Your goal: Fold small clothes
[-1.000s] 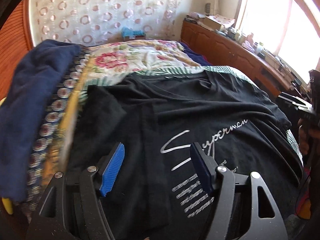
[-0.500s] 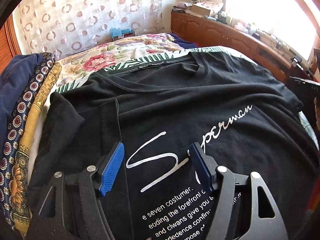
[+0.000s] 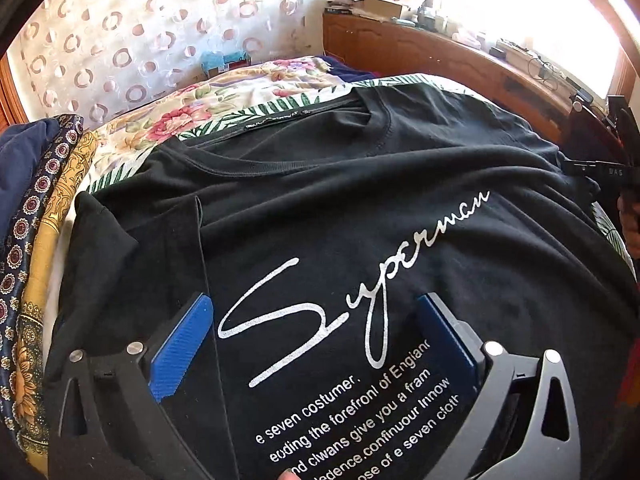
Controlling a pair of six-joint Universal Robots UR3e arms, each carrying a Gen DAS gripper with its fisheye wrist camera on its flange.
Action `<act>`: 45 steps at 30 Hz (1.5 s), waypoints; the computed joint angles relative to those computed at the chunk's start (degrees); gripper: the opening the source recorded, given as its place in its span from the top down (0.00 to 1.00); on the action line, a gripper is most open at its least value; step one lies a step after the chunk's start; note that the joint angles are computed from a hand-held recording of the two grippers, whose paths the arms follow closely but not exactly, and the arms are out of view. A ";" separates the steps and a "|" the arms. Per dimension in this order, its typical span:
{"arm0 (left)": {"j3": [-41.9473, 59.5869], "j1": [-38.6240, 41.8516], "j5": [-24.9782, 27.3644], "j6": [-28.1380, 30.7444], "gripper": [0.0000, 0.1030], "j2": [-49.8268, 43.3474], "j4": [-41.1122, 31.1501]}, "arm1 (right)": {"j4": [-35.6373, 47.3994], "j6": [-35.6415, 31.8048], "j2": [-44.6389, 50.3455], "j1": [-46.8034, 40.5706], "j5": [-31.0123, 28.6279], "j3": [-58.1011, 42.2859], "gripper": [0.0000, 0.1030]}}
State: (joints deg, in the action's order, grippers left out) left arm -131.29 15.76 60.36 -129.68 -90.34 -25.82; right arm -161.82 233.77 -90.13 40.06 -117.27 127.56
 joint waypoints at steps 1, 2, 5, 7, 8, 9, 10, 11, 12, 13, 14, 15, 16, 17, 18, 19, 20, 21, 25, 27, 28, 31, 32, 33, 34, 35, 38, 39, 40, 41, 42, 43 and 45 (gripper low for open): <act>-0.08 0.14 -0.05 0.15 0.01 0.17 -0.17 | -0.53 0.21 -0.49 -0.03 0.57 0.38 0.35; -0.12 0.31 -0.14 0.34 0.01 0.37 -0.48 | -2.00 -1.92 -1.89 -2.46 2.47 1.83 0.39; 0.10 -0.15 0.08 -0.12 0.01 -0.08 0.03 | -2.77 -2.93 -4.43 -2.70 3.27 3.61 0.58; 0.30 -0.35 0.19 -0.32 0.01 -0.36 0.23 | -0.71 -2.78 -4.05 -0.76 1.03 1.90 0.74; 0.26 -0.29 0.19 -0.25 0.01 -0.29 0.21 | 1.36 -2.73 -3.33 0.20 -1.19 0.53 0.82; 0.31 -0.29 0.19 -0.35 0.01 -0.34 0.19 | 3.19 -2.47 -2.17 1.43 -3.37 -1.02 0.88; 0.25 -0.21 0.21 -0.39 0.01 -0.25 0.17 | 5.48 -2.59 -1.74 2.87 -5.55 -2.88 0.90; 0.01 -0.28 0.27 -0.53 0.01 -0.07 0.33 | 7.45 -2.46 -0.85 4.51 -8.36 -4.95 0.91; 0.17 -0.42 0.35 -0.71 0.01 -0.33 0.51 | 10.23 -1.90 0.36 6.46 -11.55 -7.63 0.91; 0.22 -0.48 0.42 -0.81 0.01 -0.41 0.59 | 12.20 -1.36 1.45 8.20 -14.12 -9.76 0.91; 0.35 -0.52 0.46 -0.80 0.01 -0.47 0.51 | 13.96 -1.31 2.13 9.84 -16.59 -12.37 0.91; 0.39 -0.54 0.49 -0.93 0.01 -0.44 0.35 | 13.87 -1.88 2.83 11.01 -18.10 -14.20 0.91; 0.55 -0.67 0.85 -1.18 0.01 -0.24 -0.03 | 12.97 -3.27 3.69 11.95 -18.90 -15.91 0.91; 0.75 -1.01 1.50 -1.85 0.01 0.02 -0.34 | 12.35 -4.96 4.87 12.73 -19.22 -18.00 0.91; 0.66 -0.98 1.75 -2.23 0.01 0.52 -0.69 | 11.83 -6.55 6.29 13.39 -19.28 -20.14 0.91; 0.43 -0.57 1.44 -2.26 0.01 1.36 -1.39 | 10.76 -8.22 7.59 13.79 -18.77 -21.72 0.91; -0.27 0.62 0.19 -1.72 0.01 3.18 -2.68 | 9.44 -10.30 9.35 14.21 -17.58 -23.81 0.91; -0.94 1.52 -0.80 -1.37 0.01 4.51 -3.14 | 8.38 -11.40 10.65 14.46 -16.49 -24.80 0.91; -3.72 6.92 -5.82 2.15 0.01 13.15 -9.06 | 5.13 -14.34 15.41 14.16 -9.05 -27.22 0.91; -4.05 10.19 -8.95 4.85 0.01 18.17 -15.38 | 6.11 -13.88 16.64 14.06 -7.57 -27.33 0.77; -4.31 12.09 -10.71 6.64 0.01 21.05 -19.09 | 6.53 -13.43 16.57 14.05 -6.91 -26.91 0.72; -4.18 16.16 -14.36 10.56 0.01 27.55 -27.57 | 4.29 -11.98 12.62 14.09 -6.11 -21.26 0.53; -3.94 17.49 -15.41 12.06 0.01 29.37 -30.57 | 4.65 -11.06 11.15 14.40 -6.92 -20.03 0.51; -3.69 17.66 -15.80 12.18 0.01 29.94 -31.47 | 5.41 -10.24 9.09 14.67 -7.86 -18.74 0.50; -3.41 18.16 -16.27 12.70 0.01 30.71 -32.89 | 5.95 -9.39 8.33 14.90 -8.84 -18.49 0.50; -3.24 18.38 -16.62 12.87 0.01 31.08 -33.55 | 6.88 -7.88 7.63 15.68 -10.09 -18.25 0.50; -2.91 18.31 -17.00 12.73 0.01 31.10 -33.98 | 8.28 -5.43 4.01 14.78 -11.25 -15.69 0.50; -2.80 17.68 -16.72 11.96 0.01 30.34 -32.93 | 7.69 -5.27 3.71 14.05 -11.00 -15.07 0.50; -2.82 16.93 -16.34 11.00 0.01 29.49 -31.48 | 5.39 -5.85 2.72 12.67 -9.92 -13.21 0.50; -2.82 16.81 -16.06 10.85 0.01 29.12 -31.08 | 2.27 -6.67 2.45 10.88 -7.95 -11.56 0.50; -2.83 16.71 -15.85 10.68 0.01 29.01 -30.90 | 1.02 -6.47 2.19 9.41 -6.20 -10.60 0.50; -2.86 16.92 -15.78 10.81 0.01 28.97 -31.00 | 0.41 -6.19 2.57 7.77 -4.61 -10.24 0.50; -3.10 17.82 -15.78 11.56 0.01 29.72 -32.12 | -1.60 -7.86 3.71 3.77 0.15 -9.69 0.50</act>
State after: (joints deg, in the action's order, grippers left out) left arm -134.39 33.58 44.58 -118.11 -60.62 -57.94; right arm -163.42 225.91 -86.41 43.83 -117.12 117.86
